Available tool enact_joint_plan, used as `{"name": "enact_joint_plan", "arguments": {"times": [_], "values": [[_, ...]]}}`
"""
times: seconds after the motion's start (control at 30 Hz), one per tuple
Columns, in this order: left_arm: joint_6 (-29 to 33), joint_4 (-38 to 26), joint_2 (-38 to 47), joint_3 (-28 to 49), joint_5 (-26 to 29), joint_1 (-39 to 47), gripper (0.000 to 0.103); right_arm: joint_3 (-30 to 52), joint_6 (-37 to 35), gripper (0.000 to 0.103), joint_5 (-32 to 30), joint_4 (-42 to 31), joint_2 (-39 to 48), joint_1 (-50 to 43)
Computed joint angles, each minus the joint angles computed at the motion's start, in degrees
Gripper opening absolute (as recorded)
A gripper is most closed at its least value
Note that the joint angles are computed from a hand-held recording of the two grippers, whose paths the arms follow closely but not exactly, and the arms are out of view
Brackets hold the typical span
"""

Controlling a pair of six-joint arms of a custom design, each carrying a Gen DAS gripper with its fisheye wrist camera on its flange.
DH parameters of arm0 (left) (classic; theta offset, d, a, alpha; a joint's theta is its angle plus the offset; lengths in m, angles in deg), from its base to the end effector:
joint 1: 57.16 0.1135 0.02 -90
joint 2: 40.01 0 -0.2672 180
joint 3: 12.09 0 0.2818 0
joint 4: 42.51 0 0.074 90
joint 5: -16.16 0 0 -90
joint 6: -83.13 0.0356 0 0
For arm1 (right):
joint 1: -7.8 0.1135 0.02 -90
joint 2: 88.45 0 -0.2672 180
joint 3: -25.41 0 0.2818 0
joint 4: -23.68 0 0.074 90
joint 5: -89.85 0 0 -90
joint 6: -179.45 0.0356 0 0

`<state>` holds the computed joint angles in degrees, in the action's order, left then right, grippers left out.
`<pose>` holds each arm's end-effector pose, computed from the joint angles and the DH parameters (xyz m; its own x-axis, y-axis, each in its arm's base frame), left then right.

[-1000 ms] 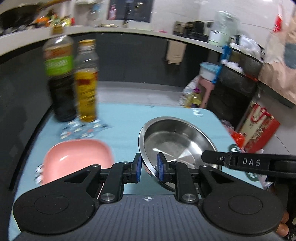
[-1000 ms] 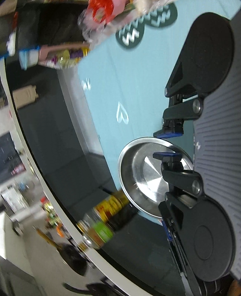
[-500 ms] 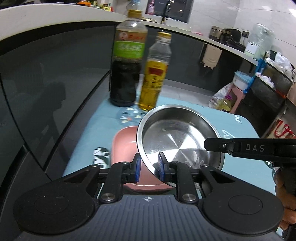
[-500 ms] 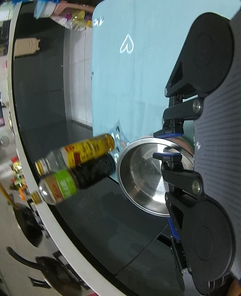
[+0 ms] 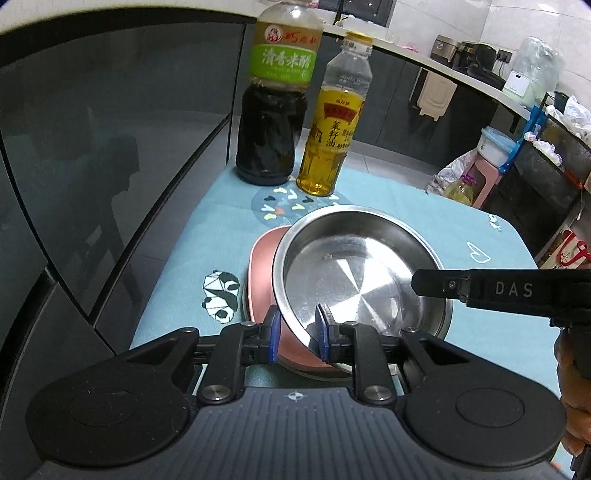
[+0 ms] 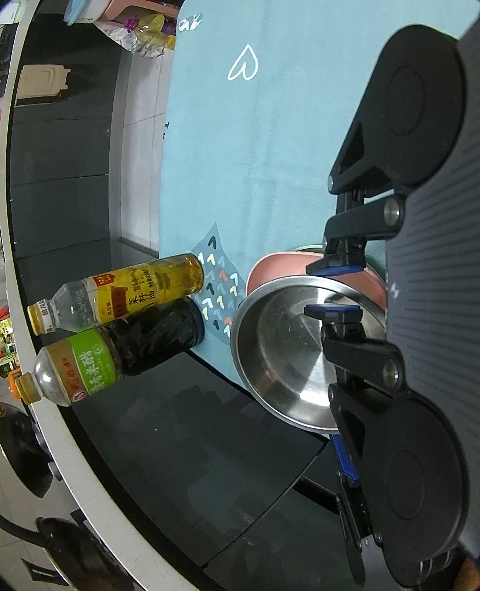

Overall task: Organize plates and bowls
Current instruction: 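Carry the steel bowl over and lower it into the pink dish, then open both tools and press the steel bowl flat in the pink dish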

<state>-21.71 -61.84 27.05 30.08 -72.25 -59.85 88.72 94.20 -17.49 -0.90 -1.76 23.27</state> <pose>0.2497 -0.0127 0.1645 -0.6905 -0.2239 -0.6878 -0.1139 0.9727 -0.2023 0.3206 0.0997 0.1882 -0.7503 -0.1256 -0.6490 -0.3862 0.8802 0.2760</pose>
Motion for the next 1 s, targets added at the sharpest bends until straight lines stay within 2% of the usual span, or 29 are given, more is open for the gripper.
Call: {"name": "enact_joint_plan", "arguments": {"times": [0.43, 0.5, 0.57, 0.9, 1.0], "values": [[0.4, 2.2, 5.2, 1.8, -1.5, 1.2, 0.019, 1.7, 1.2, 0.005, 1.5, 2.1, 4.2, 1.6], [0.1, 2.4, 5.2, 1.6, -1.6, 1.8, 0.019, 1.1, 1.2, 0.016, 1.6, 3.0, 4.1, 1.4], [-0.4, 2.3, 4.9, 1.5, -1.9, 2.1, 0.019, 0.0, 1.7, 0.022, 1.4, 4.5, 3.5, 0.9], [-0.4, 1.1, 4.3, 1.5, -1.2, 3.2, 0.021, 0.1, 3.0, 0.029, 0.7, 4.2, 3.6, -0.6], [-0.9, 1.3, 3.8, 1.2, -1.4, 3.4, 0.026, 0.2, 3.1, 0.031, 0.6, 3.9, 3.6, -0.7]]}}
